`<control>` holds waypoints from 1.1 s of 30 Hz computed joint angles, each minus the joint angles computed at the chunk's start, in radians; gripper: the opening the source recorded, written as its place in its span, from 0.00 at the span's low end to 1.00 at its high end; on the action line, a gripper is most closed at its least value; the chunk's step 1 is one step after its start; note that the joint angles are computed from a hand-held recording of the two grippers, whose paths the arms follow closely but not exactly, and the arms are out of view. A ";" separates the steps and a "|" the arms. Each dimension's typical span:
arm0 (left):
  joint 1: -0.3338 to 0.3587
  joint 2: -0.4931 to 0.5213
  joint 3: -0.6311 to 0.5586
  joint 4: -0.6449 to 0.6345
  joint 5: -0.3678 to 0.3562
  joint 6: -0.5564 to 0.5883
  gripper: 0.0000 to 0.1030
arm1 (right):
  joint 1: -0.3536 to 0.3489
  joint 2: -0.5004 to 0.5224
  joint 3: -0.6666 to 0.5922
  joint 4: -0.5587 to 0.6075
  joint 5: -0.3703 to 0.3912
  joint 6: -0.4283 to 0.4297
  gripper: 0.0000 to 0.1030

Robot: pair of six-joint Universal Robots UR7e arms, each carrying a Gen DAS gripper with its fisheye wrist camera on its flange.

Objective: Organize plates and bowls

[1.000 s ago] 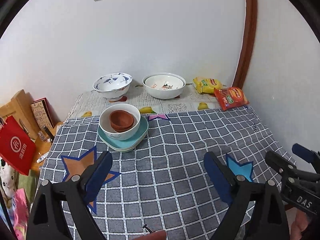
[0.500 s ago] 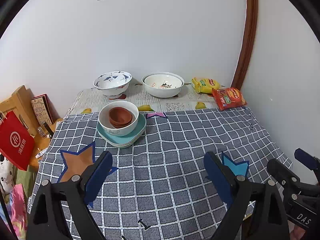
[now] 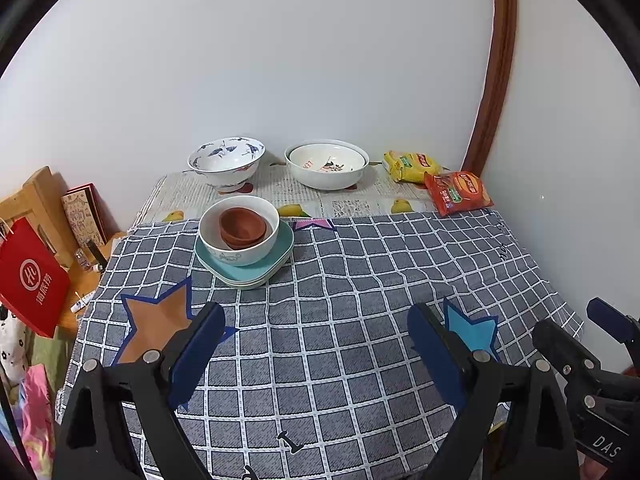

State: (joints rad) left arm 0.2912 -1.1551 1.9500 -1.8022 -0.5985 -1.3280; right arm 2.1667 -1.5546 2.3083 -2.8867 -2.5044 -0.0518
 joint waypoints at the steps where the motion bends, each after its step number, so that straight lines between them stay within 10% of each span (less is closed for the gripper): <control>1: -0.001 0.001 -0.001 0.004 -0.001 -0.002 0.90 | 0.001 0.000 0.000 -0.001 0.000 0.001 0.88; 33: -0.004 0.000 0.002 -0.009 -0.016 0.008 0.90 | 0.015 -0.028 0.016 -0.022 0.007 -0.006 0.89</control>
